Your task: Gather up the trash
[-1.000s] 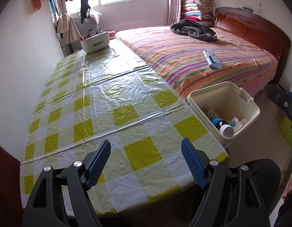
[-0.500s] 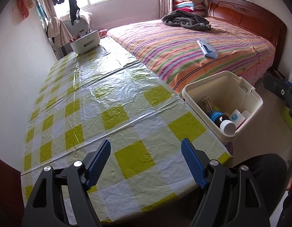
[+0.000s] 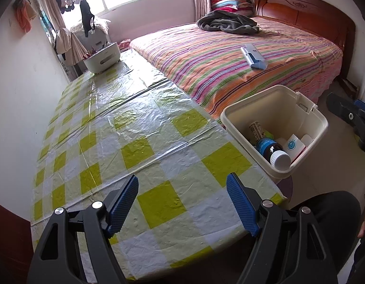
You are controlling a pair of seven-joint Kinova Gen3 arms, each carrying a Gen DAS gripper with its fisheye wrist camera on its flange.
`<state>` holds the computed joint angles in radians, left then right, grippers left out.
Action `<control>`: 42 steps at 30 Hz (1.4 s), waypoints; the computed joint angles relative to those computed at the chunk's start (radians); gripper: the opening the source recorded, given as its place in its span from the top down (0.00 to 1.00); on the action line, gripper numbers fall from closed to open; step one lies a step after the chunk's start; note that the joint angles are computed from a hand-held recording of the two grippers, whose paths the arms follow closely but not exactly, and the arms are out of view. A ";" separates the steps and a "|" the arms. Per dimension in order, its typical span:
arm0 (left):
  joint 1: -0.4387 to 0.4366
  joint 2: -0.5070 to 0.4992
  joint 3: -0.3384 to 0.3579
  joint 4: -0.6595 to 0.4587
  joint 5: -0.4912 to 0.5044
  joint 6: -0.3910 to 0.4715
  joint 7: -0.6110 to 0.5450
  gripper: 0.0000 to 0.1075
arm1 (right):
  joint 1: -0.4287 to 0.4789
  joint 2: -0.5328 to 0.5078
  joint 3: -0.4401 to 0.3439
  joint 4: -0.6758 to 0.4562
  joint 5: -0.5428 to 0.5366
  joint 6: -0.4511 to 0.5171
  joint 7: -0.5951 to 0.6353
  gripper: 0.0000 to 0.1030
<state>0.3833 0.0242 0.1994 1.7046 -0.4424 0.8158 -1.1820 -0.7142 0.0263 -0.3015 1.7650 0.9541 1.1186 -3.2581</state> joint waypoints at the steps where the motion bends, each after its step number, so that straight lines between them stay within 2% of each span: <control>1: 0.002 0.000 0.002 -0.001 -0.003 0.000 0.002 0.30 | 0.000 -0.001 0.000 0.001 -0.001 0.000 -0.002 0.07; 6: 0.019 0.004 0.011 -0.007 -0.021 0.007 0.008 0.30 | 0.000 -0.014 -0.007 0.008 0.001 0.020 -0.014 0.07; 25: 0.035 -0.004 0.018 -0.016 0.010 0.004 -0.049 0.30 | 0.005 -0.017 -0.018 0.011 -0.004 0.038 -0.021 0.07; 31: 0.030 -0.010 0.019 -0.019 0.052 0.002 -0.093 0.30 | 0.007 -0.021 -0.016 0.015 -0.007 0.035 -0.016 0.07; 35: 0.017 -0.010 0.015 -0.032 0.132 0.007 -0.166 0.30 | 0.010 -0.031 -0.019 0.029 -0.009 0.040 -0.025 0.07; 42: 0.024 -0.004 0.021 -0.039 0.164 0.018 -0.197 0.30 | 0.013 -0.041 -0.034 0.045 -0.011 0.059 -0.045 0.07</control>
